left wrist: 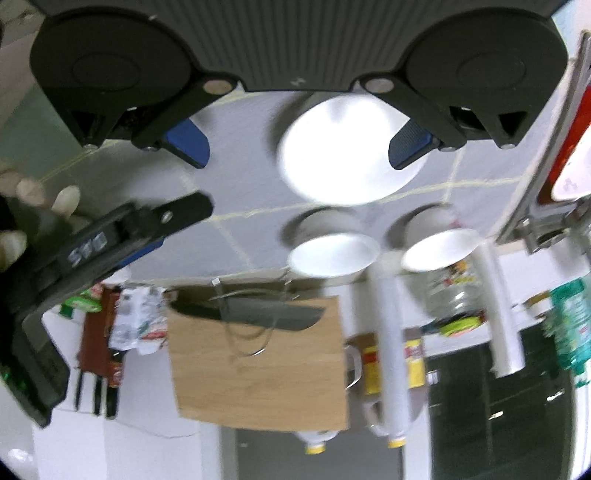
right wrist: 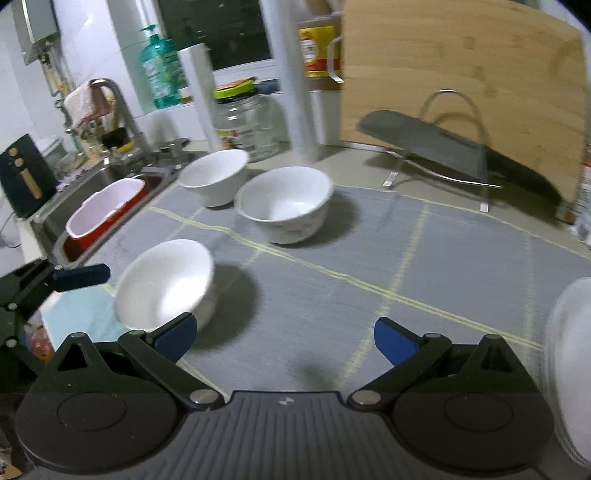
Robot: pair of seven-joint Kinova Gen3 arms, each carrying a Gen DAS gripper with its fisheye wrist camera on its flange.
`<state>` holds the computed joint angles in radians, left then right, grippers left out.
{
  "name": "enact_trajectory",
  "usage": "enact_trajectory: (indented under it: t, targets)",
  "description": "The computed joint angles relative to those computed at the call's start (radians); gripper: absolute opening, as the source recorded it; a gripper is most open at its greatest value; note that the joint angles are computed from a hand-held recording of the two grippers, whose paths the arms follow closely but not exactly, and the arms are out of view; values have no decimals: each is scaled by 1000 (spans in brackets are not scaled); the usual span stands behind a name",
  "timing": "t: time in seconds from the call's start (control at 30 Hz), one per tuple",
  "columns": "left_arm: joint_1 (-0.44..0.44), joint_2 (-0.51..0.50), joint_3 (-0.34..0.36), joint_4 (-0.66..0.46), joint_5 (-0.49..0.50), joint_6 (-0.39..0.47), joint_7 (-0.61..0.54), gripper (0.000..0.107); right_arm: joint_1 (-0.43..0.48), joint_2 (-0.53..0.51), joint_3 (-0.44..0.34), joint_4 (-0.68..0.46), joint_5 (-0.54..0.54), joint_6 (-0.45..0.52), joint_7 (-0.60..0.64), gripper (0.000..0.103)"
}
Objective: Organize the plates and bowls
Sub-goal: 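Move the right gripper to a white porcelain bowl and grasp its rim, then lift the white bowl with the right gripper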
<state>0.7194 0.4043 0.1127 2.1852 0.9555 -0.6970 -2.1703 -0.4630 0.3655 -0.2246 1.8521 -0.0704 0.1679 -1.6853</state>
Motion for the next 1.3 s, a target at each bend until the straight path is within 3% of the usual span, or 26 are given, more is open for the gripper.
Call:
enact_trajectory:
  t: [0.13,0.33,0.53,0.8,1.07,1.3]
  targets:
    - [-40,3,-8,34,-37,19,46,103,77,62,-116,-74,-24,30,81,103]
    - [-90,24,-28,63,-170,59,139,103,143,177,-236,-209,-98,118,230,103]
    - [-142,36,-30,80,-345,72,249,102,88,249,-208,-313,-152,194,309,103]
    - [-170,44,-37,77,-478,78,322,102,84,286,-209,-367,-226,243,392,103]
    - [-172,47,-46,68,-514,85,351,102,129,297,-254,-368,-312,257,488,103]
    - [-154,42,-57,55,-494,88,332,102,98,271,-206,-355,-332,269,472,103]
